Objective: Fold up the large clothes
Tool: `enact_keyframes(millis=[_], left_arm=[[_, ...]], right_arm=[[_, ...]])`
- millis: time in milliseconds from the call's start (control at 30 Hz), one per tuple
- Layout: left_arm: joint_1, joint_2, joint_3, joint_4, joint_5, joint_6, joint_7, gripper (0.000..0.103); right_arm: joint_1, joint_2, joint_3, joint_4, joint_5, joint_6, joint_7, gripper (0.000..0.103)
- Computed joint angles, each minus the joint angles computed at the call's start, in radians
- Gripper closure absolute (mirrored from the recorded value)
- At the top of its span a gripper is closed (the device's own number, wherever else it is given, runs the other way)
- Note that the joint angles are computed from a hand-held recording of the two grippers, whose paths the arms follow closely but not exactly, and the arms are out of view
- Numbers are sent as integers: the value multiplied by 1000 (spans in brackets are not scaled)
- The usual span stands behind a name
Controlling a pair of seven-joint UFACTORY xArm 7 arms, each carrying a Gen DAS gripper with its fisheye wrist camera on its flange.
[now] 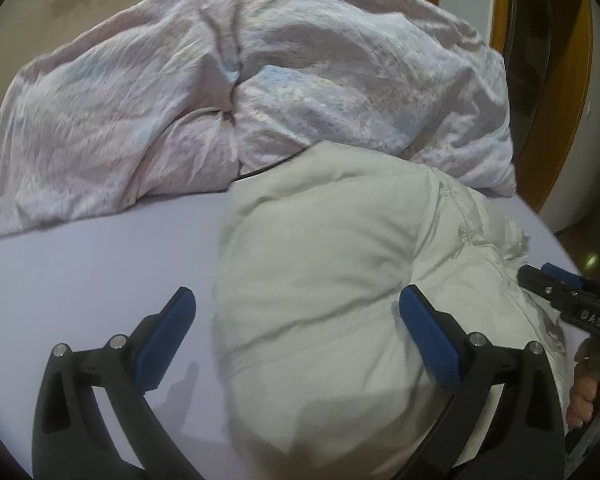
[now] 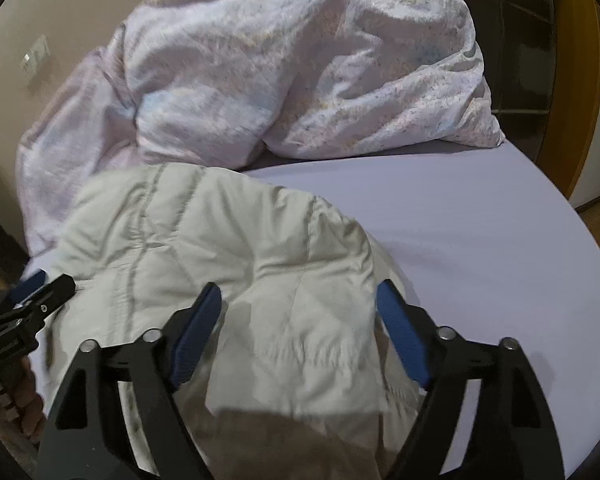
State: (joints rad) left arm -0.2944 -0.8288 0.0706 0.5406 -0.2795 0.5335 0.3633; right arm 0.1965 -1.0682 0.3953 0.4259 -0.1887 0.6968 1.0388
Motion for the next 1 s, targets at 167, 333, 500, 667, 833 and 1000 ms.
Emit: enact_keyframes(millis=[167,333,500,667,833,1000], left_arm=[[2,-22,103,46,-33,148,66,2],[27,6,158,92,-98,286,125,2],[58,48,164,120,-171,373,166,2],[88,82,158,138,-231,427,199,2],[110,99,148,141,-267,450,229,2],[125,126,151,151,-307,486,246,2]], right_arm=[[79,-139,-95,-67,83,36,-22,6],[114,-279,-179,-145,181,81,-43,5],[166,-322,-276,-220,313,44,-99,4],[208,-320,-323,-267,409,-30,-155,1],[246,-281,-372,-285,477,-80,-227,1],[301,-205,-417,-289,545,-157,-311,1]])
